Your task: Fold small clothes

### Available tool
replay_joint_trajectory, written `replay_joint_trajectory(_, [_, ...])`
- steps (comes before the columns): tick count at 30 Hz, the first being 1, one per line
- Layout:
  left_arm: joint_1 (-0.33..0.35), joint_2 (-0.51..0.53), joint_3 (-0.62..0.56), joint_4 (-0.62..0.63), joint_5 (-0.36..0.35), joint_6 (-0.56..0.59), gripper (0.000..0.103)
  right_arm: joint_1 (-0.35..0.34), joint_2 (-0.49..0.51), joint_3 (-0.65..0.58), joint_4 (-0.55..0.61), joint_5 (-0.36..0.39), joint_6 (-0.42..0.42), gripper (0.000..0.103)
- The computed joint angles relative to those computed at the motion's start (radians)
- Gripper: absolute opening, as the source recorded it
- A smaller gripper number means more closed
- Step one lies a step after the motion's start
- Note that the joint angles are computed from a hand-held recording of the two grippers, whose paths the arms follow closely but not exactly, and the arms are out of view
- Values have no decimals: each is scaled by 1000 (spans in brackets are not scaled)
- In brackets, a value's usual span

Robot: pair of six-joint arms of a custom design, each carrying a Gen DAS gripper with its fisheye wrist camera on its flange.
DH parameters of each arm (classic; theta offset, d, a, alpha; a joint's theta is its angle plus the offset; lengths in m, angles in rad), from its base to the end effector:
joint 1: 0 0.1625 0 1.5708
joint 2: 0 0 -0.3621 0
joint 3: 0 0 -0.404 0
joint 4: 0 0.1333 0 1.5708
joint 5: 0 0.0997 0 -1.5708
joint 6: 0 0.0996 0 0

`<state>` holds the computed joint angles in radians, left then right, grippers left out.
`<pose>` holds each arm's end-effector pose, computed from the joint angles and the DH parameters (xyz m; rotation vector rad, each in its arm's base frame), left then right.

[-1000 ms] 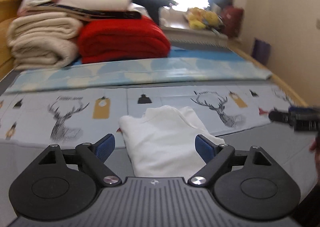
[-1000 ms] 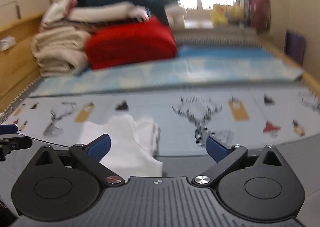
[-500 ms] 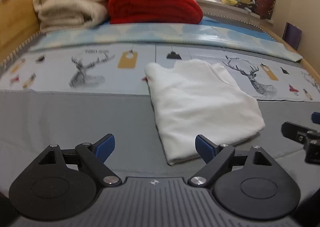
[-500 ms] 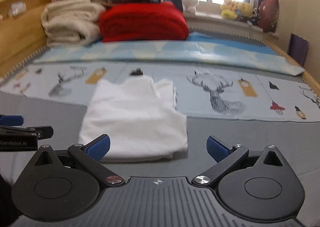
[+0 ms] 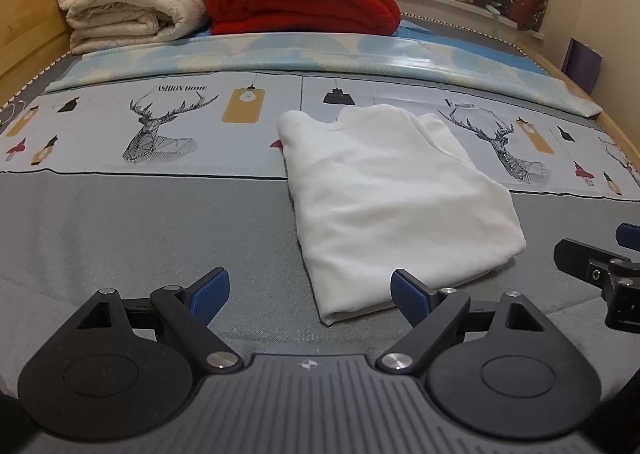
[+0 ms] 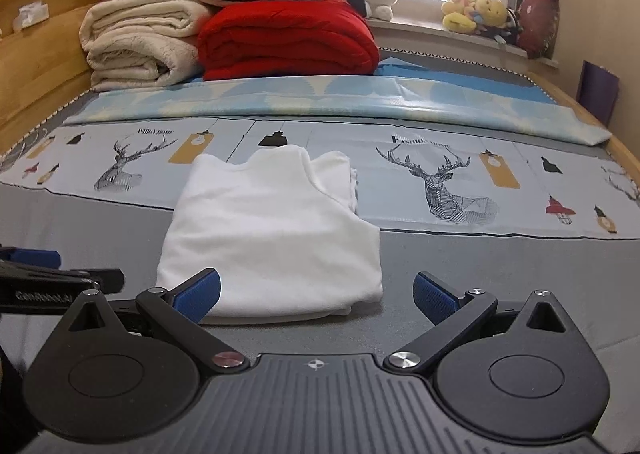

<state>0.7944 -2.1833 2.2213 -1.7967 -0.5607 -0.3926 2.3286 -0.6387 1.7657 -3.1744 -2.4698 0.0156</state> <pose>-0.0573 -0.3689 0.4100 0.3141 2.2310 -0.8632 0.4397 -0.3841 0.0042 0.5856 -2.2516 0.9403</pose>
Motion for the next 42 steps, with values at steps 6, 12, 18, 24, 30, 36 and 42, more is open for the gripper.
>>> replay_joint_trajectory(6, [1,12,9,-39,-21,24,91,-5,-3,4,18,10,4,102])
replay_joint_trajectory(12, [11,29,15,-80,-27,48,91,-7,-1,0,26,22,-8,102])
replay_joint_trajectory(18, [14,38,16,-96,-32,57,91,-11,12,-16,33,28,-20,102])
replay_joint_trajectory(24, [20,41,16,-110,-43,65,91,-10,22,-24,30,38,-47,102])
replay_joint_trajectory(30, [22,43,19,-122,-46,79,91,-5,31,-30,25,39,-75,102])
replay_joint_trajectory(36, [20,43,22,-121,-46,81,91,-2,32,-31,19,40,-88,102])
replay_joint_trajectory(42, [19,42,23,-121,-44,78,91,-1,33,-33,23,40,-89,102])
